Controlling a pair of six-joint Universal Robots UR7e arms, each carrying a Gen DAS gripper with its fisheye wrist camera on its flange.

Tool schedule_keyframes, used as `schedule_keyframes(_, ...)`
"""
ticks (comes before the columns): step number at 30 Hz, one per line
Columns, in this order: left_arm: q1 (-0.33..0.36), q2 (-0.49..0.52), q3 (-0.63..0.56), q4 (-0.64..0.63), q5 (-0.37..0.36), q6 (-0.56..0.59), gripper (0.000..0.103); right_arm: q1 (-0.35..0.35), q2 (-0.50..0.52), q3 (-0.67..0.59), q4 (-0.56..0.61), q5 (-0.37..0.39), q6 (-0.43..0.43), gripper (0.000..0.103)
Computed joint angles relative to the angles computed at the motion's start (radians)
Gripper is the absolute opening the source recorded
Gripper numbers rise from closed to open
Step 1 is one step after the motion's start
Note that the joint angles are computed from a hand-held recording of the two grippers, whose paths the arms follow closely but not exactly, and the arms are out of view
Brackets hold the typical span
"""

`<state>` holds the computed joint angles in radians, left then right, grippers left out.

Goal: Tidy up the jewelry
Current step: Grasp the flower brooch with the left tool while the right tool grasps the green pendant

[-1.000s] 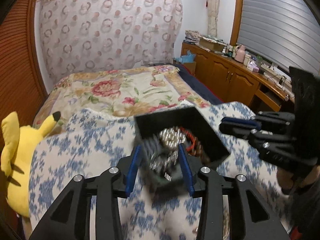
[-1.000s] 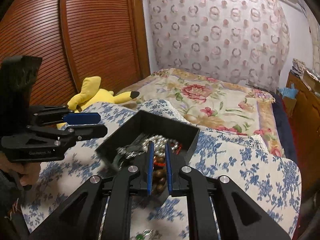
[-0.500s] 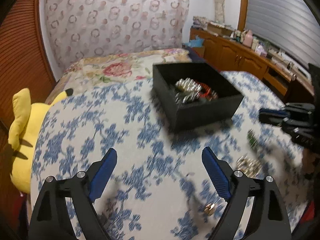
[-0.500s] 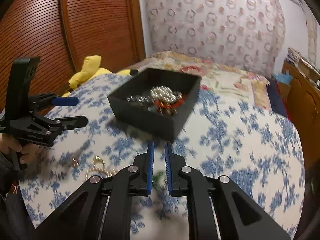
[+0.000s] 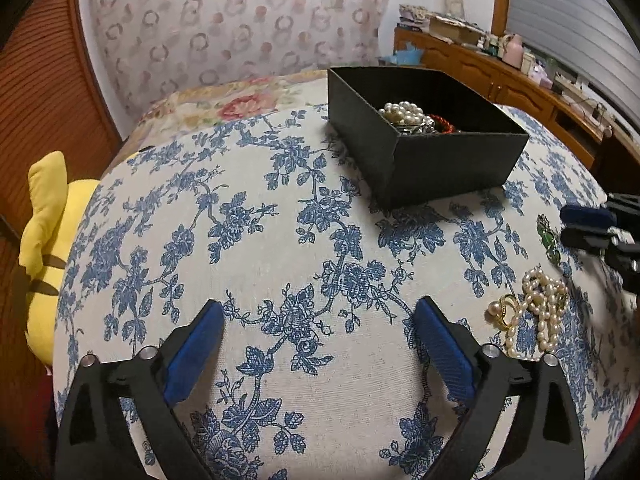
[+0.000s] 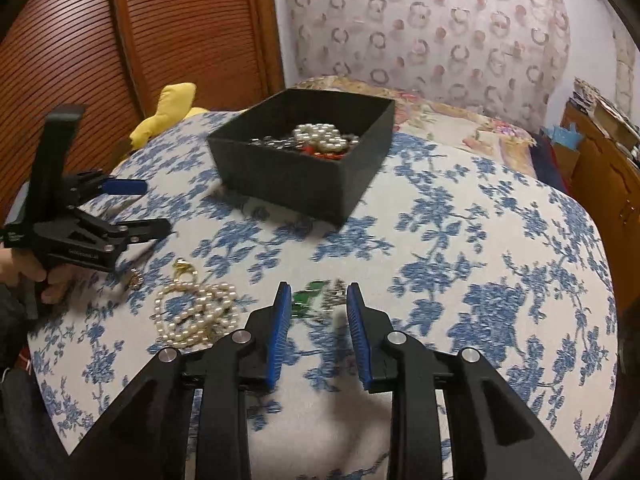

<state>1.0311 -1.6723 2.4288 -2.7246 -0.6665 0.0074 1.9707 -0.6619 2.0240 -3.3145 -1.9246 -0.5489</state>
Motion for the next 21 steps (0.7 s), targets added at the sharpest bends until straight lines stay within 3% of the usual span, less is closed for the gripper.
schedule_keyframes(14,0.004,-0.001,-0.001,0.0,-0.009,0.001,0.095,0.023,0.043,-0.048,0.056,-0.054,-0.015,0.029)
schedule_keyframes(16,0.005,-0.002,0.0,-0.002,-0.008,0.001,0.096,0.032,0.053,-0.043,0.03,-0.074,-0.043,0.024)
schedule_keyframes(17,0.003,-0.001,0.0,0.0,-0.007,-0.002,0.096,0.031,0.05,-0.04,0.032,-0.07,-0.039,0.013)
schedule_keyframes(21,0.003,-0.002,0.0,0.002,-0.006,-0.004,0.096,0.026,0.044,-0.021,0.004,-0.065,-0.035,0.013)
